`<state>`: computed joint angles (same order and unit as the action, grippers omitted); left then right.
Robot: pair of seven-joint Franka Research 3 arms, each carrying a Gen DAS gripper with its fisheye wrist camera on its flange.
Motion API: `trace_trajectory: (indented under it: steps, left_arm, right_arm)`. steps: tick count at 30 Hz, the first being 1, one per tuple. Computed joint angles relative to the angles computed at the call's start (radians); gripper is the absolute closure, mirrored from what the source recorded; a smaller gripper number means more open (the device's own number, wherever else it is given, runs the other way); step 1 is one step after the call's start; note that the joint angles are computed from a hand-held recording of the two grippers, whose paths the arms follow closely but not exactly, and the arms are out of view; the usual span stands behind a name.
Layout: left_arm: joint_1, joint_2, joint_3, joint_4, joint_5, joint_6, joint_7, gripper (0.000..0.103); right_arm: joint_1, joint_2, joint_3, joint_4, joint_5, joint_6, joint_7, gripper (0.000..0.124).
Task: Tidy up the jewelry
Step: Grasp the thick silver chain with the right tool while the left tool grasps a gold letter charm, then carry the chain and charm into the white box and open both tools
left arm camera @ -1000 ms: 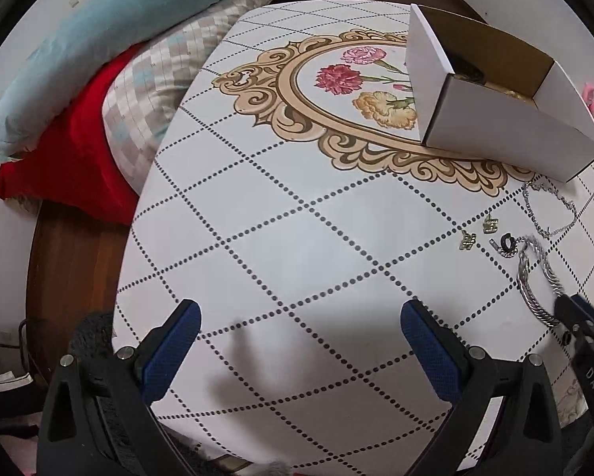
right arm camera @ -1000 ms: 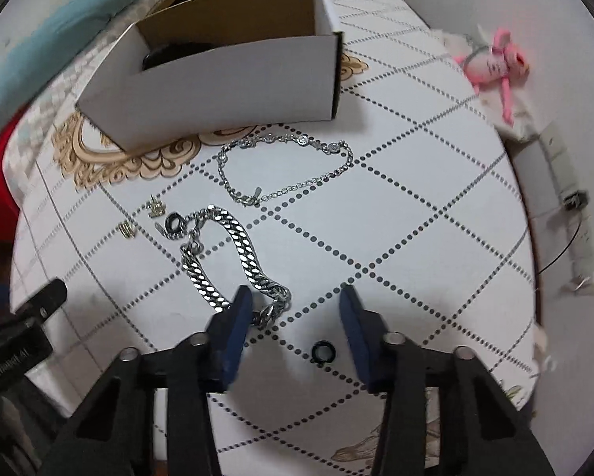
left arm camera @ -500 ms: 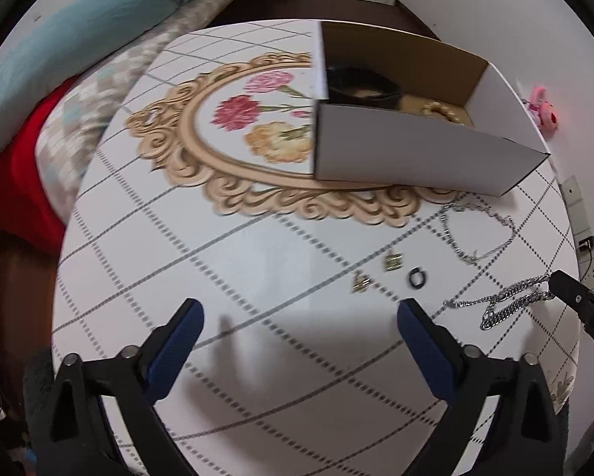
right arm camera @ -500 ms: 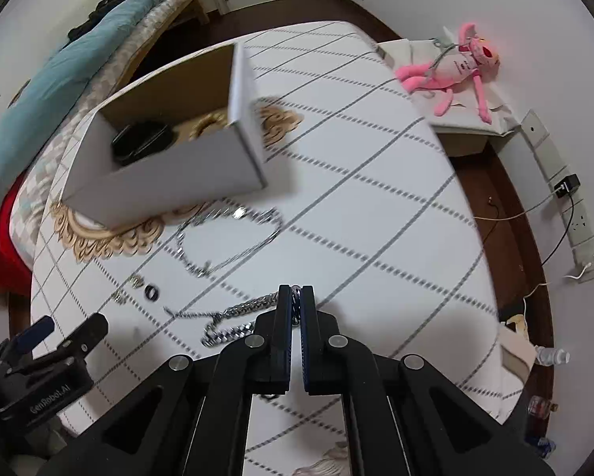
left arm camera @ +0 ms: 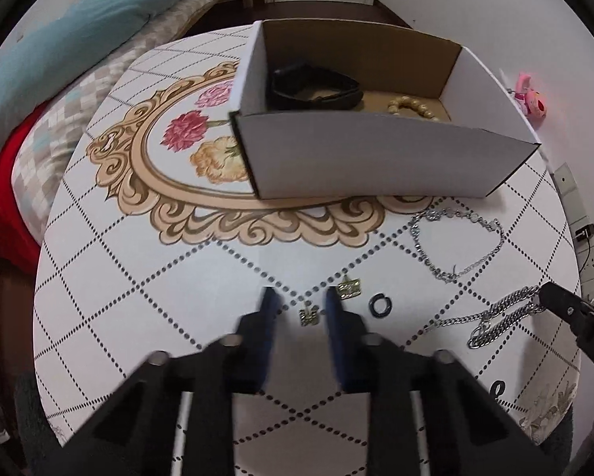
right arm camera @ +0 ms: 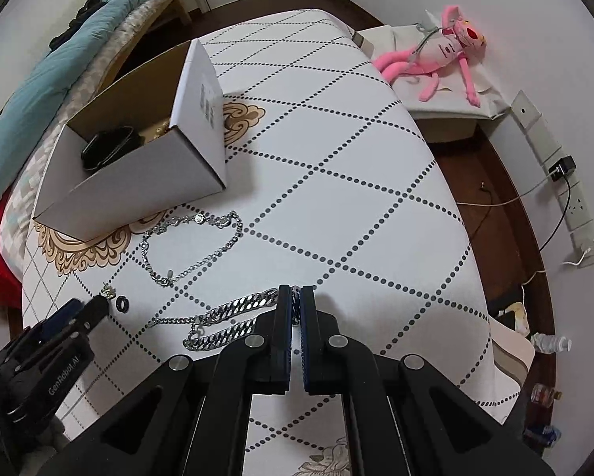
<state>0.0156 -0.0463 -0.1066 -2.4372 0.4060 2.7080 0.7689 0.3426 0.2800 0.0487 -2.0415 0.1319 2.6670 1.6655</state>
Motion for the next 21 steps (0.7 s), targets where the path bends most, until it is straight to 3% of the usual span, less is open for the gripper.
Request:
trace_trajectory:
  steps: [1, 7, 15, 21]
  left_arm:
    - [-0.001, 0.003, -0.001, 0.001, 0.004, 0.003, 0.000, 0.096]
    - [-0.007, -0.005, -0.003, -0.012, -0.008, 0.018, 0.001, 0.097]
    - [-0.019, -0.085, 0.016, -0.045, -0.176, 0.037, 0.147, 0.097]
    - [-0.029, -0.156, 0.046, 0.004, -0.273, 0.035, 0.269, 0.097]
  right_arm:
    - [0.000, 0.002, -0.001, 0.001, -0.001, -0.001, 0.002, 0.120]
    - [-0.011, -0.005, 0.011, 0.000, 0.032, -0.002, -0.026, 0.120]
    - [-0.052, -0.072, 0.073, -0.010, 0.218, -0.006, -0.231, 0.120]
    - [-0.048, -0.134, 0.079, 0.009, 0.328, -0.025, -0.368, 0.120]
